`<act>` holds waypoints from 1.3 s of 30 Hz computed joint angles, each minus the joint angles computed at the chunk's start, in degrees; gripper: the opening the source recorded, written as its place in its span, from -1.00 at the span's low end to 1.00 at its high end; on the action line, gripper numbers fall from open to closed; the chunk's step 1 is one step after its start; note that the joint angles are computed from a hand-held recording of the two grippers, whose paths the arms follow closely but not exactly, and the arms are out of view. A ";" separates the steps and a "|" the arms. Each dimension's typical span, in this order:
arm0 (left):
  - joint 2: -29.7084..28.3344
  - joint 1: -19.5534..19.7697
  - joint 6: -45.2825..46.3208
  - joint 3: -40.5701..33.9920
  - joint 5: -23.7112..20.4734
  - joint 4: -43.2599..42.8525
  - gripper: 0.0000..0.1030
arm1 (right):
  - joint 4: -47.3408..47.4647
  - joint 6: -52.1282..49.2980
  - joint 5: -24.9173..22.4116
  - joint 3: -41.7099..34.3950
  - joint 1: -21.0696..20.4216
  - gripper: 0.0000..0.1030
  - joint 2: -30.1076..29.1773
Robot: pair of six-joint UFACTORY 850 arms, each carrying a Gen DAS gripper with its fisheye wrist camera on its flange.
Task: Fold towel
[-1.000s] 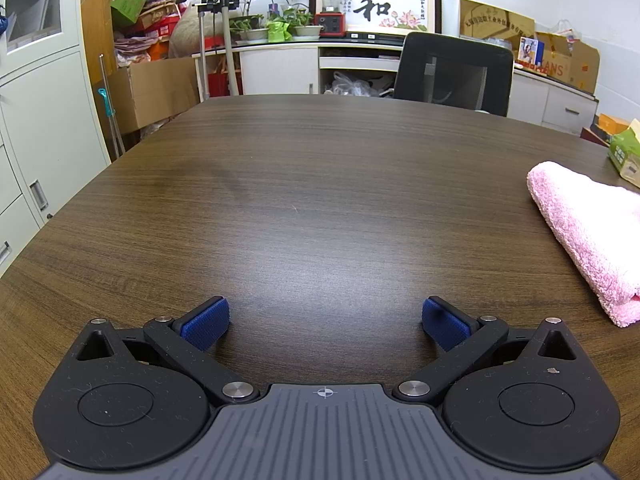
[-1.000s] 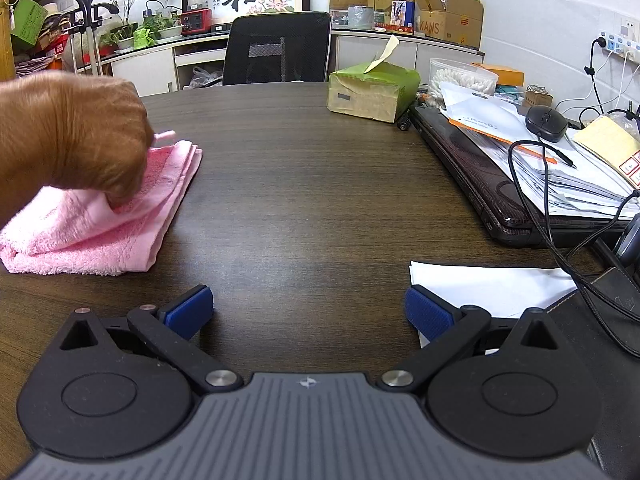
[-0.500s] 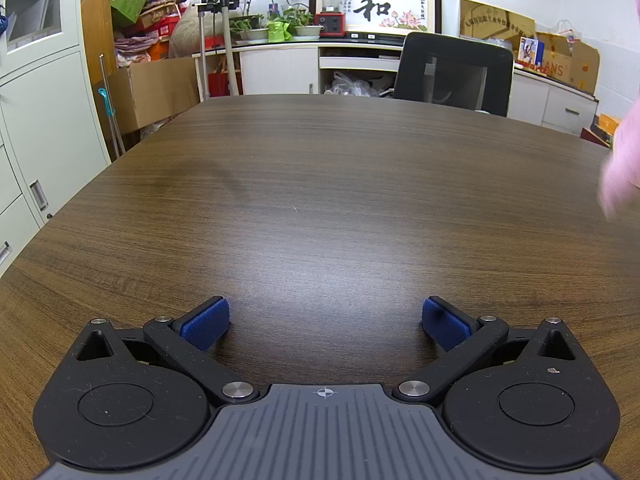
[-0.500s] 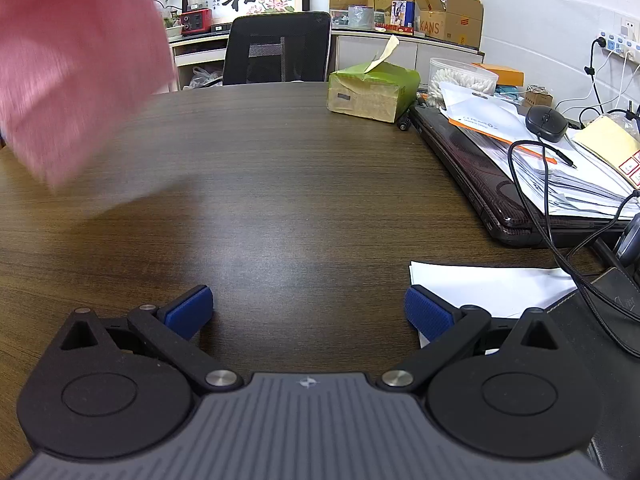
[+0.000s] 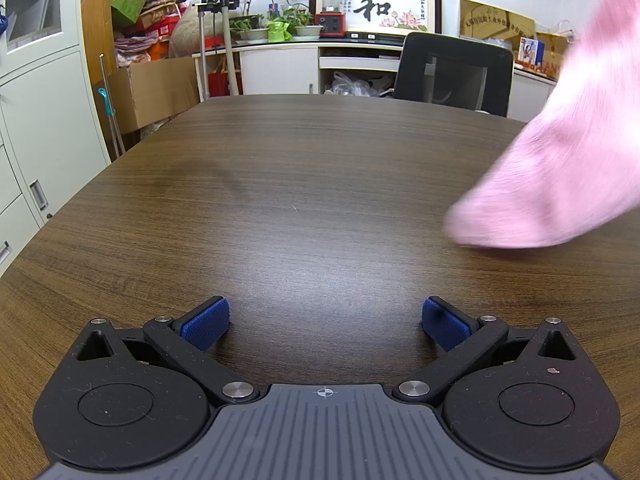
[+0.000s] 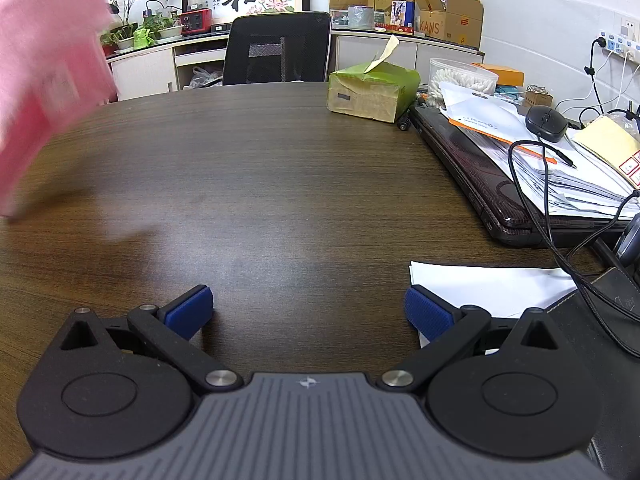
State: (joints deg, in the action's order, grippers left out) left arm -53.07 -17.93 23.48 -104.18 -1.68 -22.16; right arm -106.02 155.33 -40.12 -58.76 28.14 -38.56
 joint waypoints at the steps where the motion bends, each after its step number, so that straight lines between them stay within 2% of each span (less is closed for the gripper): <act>1: 0.00 -0.01 0.01 0.02 0.02 -0.01 1.00 | 0.00 0.00 0.00 0.00 0.00 1.00 0.00; 11: 0.03 -0.01 0.11 0.07 0.04 -0.14 1.00 | 0.01 -0.01 -0.01 0.00 0.01 1.00 0.00; 13: 0.03 0.00 3.07 0.08 0.01 -2.97 1.00 | 0.01 -0.01 -0.01 0.00 0.01 1.00 0.00; 16: 0.08 0.09 15.64 0.19 -0.12 -15.24 1.00 | -0.01 0.00 -0.01 0.01 0.00 1.00 -0.01; 17: 0.10 0.10 17.13 0.24 -0.12 -16.71 1.00 | -0.01 0.00 -0.01 0.01 0.00 1.00 -0.01; 39: 0.12 0.11 16.59 0.31 -0.16 -16.18 1.00 | -0.08 0.05 0.02 0.00 -0.04 1.00 -0.02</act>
